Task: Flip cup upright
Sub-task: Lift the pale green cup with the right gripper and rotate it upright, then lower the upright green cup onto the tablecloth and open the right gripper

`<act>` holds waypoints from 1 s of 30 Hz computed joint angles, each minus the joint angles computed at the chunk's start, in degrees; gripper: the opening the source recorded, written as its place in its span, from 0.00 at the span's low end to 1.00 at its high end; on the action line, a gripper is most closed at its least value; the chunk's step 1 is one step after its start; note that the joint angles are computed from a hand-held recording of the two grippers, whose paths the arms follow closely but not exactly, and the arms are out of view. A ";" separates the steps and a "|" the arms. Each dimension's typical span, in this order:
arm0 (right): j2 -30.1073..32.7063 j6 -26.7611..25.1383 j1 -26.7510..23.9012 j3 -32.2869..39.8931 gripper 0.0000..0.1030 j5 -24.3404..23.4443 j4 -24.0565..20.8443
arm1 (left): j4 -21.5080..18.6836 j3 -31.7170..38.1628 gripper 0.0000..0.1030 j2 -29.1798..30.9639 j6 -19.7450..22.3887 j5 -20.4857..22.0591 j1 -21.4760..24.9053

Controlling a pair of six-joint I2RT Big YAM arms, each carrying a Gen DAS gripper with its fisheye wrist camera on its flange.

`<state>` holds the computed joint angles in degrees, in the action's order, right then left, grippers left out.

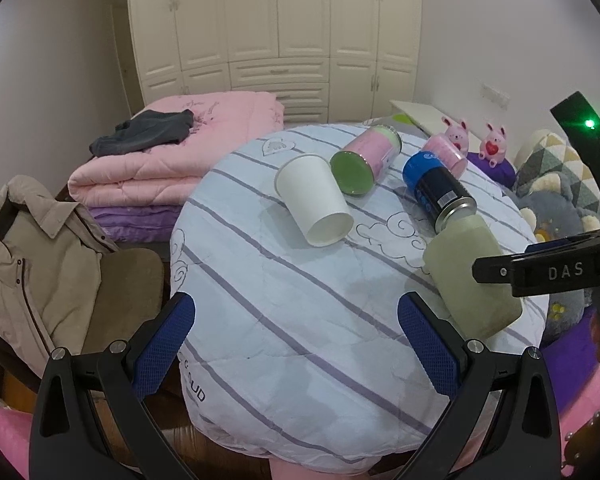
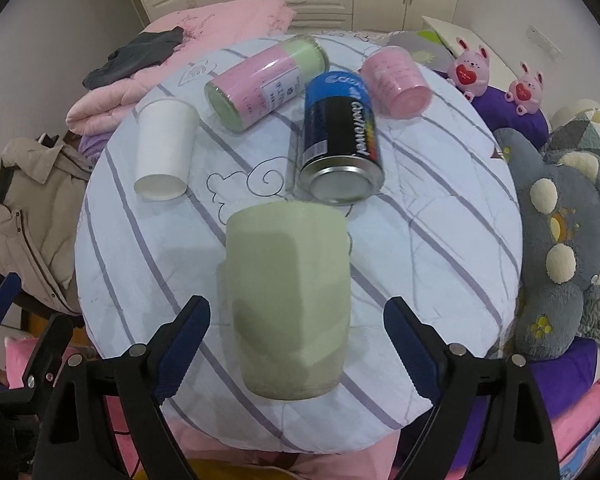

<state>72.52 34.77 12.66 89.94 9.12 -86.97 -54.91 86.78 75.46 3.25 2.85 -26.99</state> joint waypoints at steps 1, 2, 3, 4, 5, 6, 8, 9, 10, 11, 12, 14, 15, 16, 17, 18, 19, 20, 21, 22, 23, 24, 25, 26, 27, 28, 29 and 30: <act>-0.23 -0.08 -0.19 0.00 0.87 -0.04 -0.19 | -0.14 0.22 0.99 0.09 -0.27 -0.24 -0.33; -0.50 -0.12 -0.29 -0.08 0.87 0.10 -0.24 | -0.40 0.51 0.99 0.24 -0.63 -0.48 -0.68; -0.92 -0.36 -0.54 -0.23 0.87 0.42 -0.26 | -0.74 0.85 0.99 0.37 -1.07 -0.67 -1.06; -1.30 -0.60 -0.77 -0.32 0.87 0.96 -0.33 | -1.04 1.13 0.99 0.53 -1.49 -0.71 -1.33; -1.61 -1.00 -0.96 -0.38 0.87 1.51 -0.53 | -1.33 1.40 0.99 0.71 -1.98 -0.71 -1.59; -1.90 -1.45 -1.17 -0.49 0.87 1.87 -0.69 | -1.76 1.73 0.99 0.90 -2.57 -0.76 -1.93; -2.58 -1.81 -1.93 -0.92 0.87 1.71 -0.84 | -2.53 2.33 0.99 1.26 -3.59 -1.27 -2.75; -2.94 -2.19 -2.53 -1.19 0.87 1.32 -0.78 | -2.75 2.56 0.99 1.42 -3.96 -1.59 -3.23; -3.48 -2.45 -3.16 -1.64 0.87 1.02 -0.63 | -3.09 2.84 0.99 1.60 -4.46 -1.92 -3.77; -4.04 -2.67 -3.74 -2.09 0.87 1.00 -0.58 | -3.44 3.14 1.00 1.80 -5.05 -2.19 -4.32; -4.45 -2.95 -4.33 -2.45 0.87 1.14 -0.53 | -3.59 3.27 0.99 1.91 -5.43 -2.34 -4.62; -5.40 -3.90 -5.78 -3.31 0.87 0.92 -0.33 | -4.31 4.01 0.99 2.40 -6.96 -3.13 -5.90; -5.81 -4.27 -6.59 -3.70 0.87 0.37 -0.22 | -4.47 4.25 0.99 2.55 -7.35 -3.42 -6.29; -6.19 -4.64 -7.52 -4.05 0.87 -0.20 -0.10 | -4.78 4.62 0.99 2.78 -8.01 -3.94 -6.97; -6.47 -5.19 -8.27 -4.33 0.87 -0.47 -0.01 | -5.14 5.07 0.99 3.06 -8.58 -4.42 -7.64; -6.81 -6.03 -9.14 -4.63 0.87 -0.66 0.01 | -5.45 5.54 0.99 3.38 -9.00 -4.73 -8.28; -7.04 -6.43 -9.52 -4.86 0.87 -0.76 0.00 | -5.80 6.13 0.99 3.80 -9.51 -4.83 -8.97; -7.35 -6.95 -10.24 -5.19 0.87 -1.15 0.14 | -6.15 6.66 0.99 4.17 -9.92 -4.79 -9.41; -7.75 -7.56 -11.18 -5.61 0.87 -1.75 0.43 | -6.56 7.25 1.00 4.57 -10.45 -4.72 -10.00; -7.97 -7.94 -11.72 -5.89 0.87 -2.10 0.63 | -7.02 8.05 0.99 5.14 -11.06 -4.68 -10.76; -8.32 -8.65 -12.57 -6.26 0.87 -2.58 0.85 | -7.30 8.62 0.99 5.60 -11.47 -4.82 -11.38; -8.58 -9.18 -13.32 -6.52 0.87 -2.95 1.02 | -7.66 9.50 0.99 6.41 -12.06 -5.55 -12.35; -8.82 -9.69 -14.17 -6.85 0.87 -3.34 1.29 | -7.77 9.89 0.99 6.84 -12.45 -6.25 -13.01; -9.02 -10.31 -14.98 -7.16 0.87 -3.46 1.31 | -7.96 10.35 0.99 7.31 -12.81 -6.88 -13.66; -9.09 -10.71 -15.40 -7.29 0.87 -3.37 1.23 | -8.44 11.14 0.99 8.07 -13.48 -7.28 -14.47; -9.25 -11.27 -15.98 -7.51 0.87 -3.17 1.27 | -8.77 11.74 0.99 8.65 -14.18 -7.18 -14.90; -9.48 -11.69 -16.66 -7.74 0.87 -3.30 1.46 | -9.13 12.22 0.99 9.06 -14.55 -6.99 -15.04; -9.81 -12.16 -17.71 -8.11 0.87 -3.80 1.78 | -9.79 13.06 0.99 9.81 -15.06 -7.01 -15.38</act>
